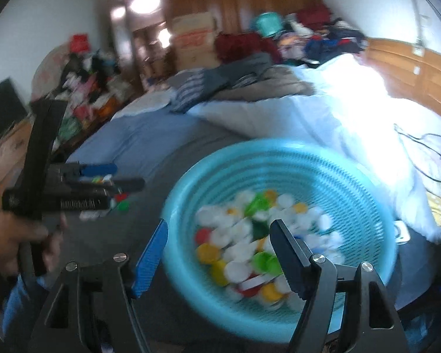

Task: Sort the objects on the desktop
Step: 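Move both grippers back toward the cap pile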

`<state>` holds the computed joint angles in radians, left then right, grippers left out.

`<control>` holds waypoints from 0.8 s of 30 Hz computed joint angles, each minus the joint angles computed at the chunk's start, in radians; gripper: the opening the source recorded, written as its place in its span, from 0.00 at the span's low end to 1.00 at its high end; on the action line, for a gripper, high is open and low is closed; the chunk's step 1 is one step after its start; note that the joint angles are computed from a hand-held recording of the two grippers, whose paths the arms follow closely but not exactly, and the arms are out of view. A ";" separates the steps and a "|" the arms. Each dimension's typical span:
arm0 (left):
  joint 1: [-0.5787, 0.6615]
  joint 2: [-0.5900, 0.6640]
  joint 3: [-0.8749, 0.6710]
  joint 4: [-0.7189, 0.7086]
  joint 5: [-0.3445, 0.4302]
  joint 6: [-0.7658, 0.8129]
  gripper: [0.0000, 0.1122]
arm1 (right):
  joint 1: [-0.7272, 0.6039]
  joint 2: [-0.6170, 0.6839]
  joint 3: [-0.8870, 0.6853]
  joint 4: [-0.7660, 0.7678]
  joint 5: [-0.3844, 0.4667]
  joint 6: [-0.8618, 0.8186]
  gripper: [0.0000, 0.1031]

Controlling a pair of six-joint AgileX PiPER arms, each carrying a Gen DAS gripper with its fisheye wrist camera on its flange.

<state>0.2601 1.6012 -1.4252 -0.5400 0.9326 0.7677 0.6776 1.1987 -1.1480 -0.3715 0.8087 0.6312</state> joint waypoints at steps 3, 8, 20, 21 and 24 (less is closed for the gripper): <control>0.189 0.002 0.073 -0.046 -0.031 0.136 0.68 | 0.082 0.024 0.032 -0.020 -0.025 0.058 0.75; 0.445 0.157 0.031 -0.052 -0.043 0.184 0.67 | 0.169 0.106 0.049 0.033 -0.054 0.059 0.75; 0.503 0.461 -0.246 -0.003 -0.048 0.078 0.41 | 0.234 0.298 -0.129 0.065 0.027 0.025 0.75; 0.501 0.464 -0.250 -0.005 -0.052 0.080 0.36 | 0.237 0.312 -0.142 0.072 0.030 0.022 0.72; 0.520 0.482 -0.271 -0.040 -0.036 0.108 0.24 | 0.236 0.363 -0.191 0.100 0.025 -0.006 0.51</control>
